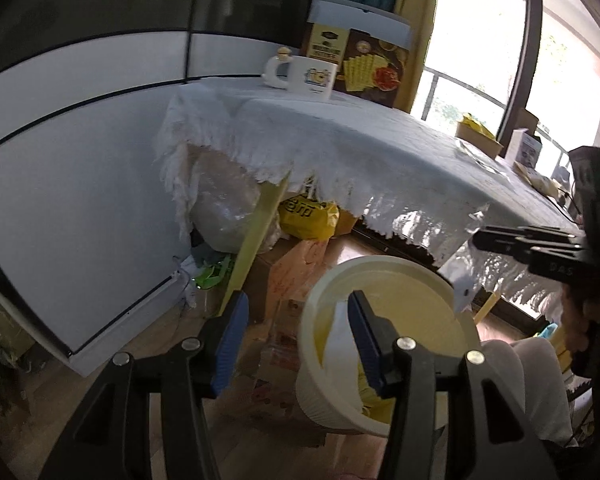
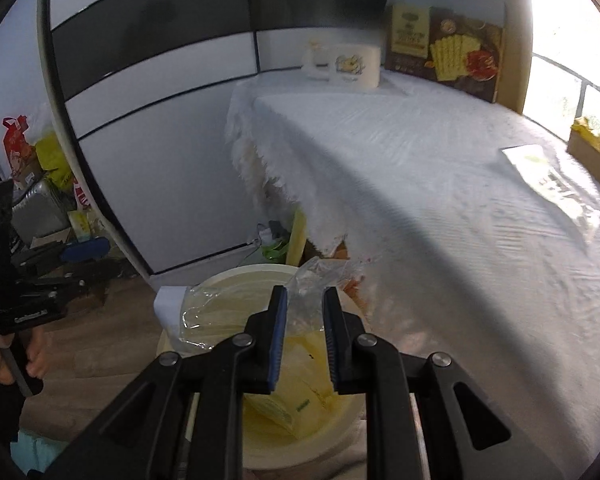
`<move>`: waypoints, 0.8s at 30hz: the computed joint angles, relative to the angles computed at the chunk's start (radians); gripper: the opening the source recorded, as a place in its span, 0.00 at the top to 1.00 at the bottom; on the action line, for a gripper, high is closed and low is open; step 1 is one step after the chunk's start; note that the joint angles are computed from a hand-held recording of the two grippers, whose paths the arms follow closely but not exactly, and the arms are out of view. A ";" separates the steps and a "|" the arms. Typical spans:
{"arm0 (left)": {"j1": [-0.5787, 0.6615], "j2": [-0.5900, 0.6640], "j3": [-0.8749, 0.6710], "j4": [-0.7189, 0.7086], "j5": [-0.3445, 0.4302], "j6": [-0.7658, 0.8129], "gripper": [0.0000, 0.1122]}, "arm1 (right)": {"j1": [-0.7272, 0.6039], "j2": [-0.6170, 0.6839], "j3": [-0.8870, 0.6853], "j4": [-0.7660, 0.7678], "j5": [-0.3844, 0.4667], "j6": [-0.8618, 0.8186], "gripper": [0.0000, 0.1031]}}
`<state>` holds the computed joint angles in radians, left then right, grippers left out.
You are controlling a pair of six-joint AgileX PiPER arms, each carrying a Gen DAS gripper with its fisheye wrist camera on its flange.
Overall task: Collect trash
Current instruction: 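Open the left gripper over the bucket while the right releases the clear film in, then move the open right gripper back toward the clear plastic tray on the table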
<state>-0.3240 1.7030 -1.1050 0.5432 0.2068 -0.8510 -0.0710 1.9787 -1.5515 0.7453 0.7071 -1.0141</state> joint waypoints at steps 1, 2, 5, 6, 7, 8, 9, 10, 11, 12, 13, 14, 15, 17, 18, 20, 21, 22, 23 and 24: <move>0.005 -0.003 0.008 0.020 -0.004 -0.024 0.54 | 0.011 0.016 -0.017 -0.020 0.001 0.025 0.83; 0.007 -0.005 0.014 0.031 -0.006 -0.039 0.54 | 0.022 0.031 -0.032 -0.039 0.001 0.051 0.80; 0.021 -0.004 0.021 0.010 -0.015 -0.019 0.54 | 0.033 0.077 -0.083 -0.065 0.029 0.102 0.59; 0.022 -0.003 0.021 0.009 -0.015 -0.018 0.54 | 0.031 0.089 -0.098 -0.057 0.045 0.107 0.53; 0.023 -0.001 0.022 0.006 -0.018 -0.015 0.54 | 0.026 0.095 -0.103 -0.042 0.058 0.106 0.45; 0.025 0.000 0.021 -0.010 -0.021 0.001 0.54 | 0.020 0.102 -0.113 -0.037 0.073 0.107 0.43; 0.027 0.004 0.015 -0.032 -0.020 0.023 0.54 | 0.018 0.104 -0.115 -0.034 0.078 0.108 0.42; 0.027 0.003 0.014 -0.033 -0.022 0.023 0.54 | 0.016 0.100 -0.108 -0.032 0.077 0.103 0.40; 0.025 0.000 0.012 -0.017 -0.022 0.003 0.54 | 0.012 0.098 -0.107 -0.031 0.080 0.100 0.36; 0.023 -0.004 0.012 -0.003 -0.022 -0.013 0.54 | 0.009 0.096 -0.103 -0.027 0.082 0.096 0.34; 0.022 -0.009 0.016 0.004 -0.025 -0.019 0.54 | 0.003 0.090 -0.097 -0.020 0.087 0.089 0.29; 0.017 -0.013 0.012 0.019 -0.020 -0.031 0.54 | -0.003 0.084 -0.092 -0.015 0.091 0.081 0.26; 0.013 -0.016 0.009 0.023 -0.016 -0.032 0.54 | -0.010 0.086 -0.102 -0.015 0.101 0.079 0.26; 0.002 -0.021 -0.003 0.029 -0.003 -0.032 0.54 | -0.019 0.064 -0.082 -0.008 0.099 0.065 0.23; -0.007 -0.026 -0.004 0.048 0.004 -0.051 0.54 | -0.023 0.051 -0.070 -0.007 0.100 0.058 0.23; -0.020 -0.036 -0.010 0.057 0.016 -0.059 0.54 | -0.034 0.018 -0.037 0.001 0.098 0.039 0.23; -0.027 -0.040 -0.015 0.058 0.022 -0.059 0.54 | -0.040 0.004 -0.025 0.006 0.098 0.028 0.23; -0.035 -0.043 -0.020 0.062 0.029 -0.062 0.54 | -0.049 -0.012 -0.007 0.016 0.098 0.009 0.23; -0.047 -0.044 -0.033 0.068 0.042 -0.064 0.54 | -0.057 -0.024 0.003 0.026 0.099 -0.007 0.23; -0.054 -0.046 -0.040 0.068 0.049 -0.061 0.54 | -0.068 -0.041 0.017 0.039 0.101 -0.024 0.23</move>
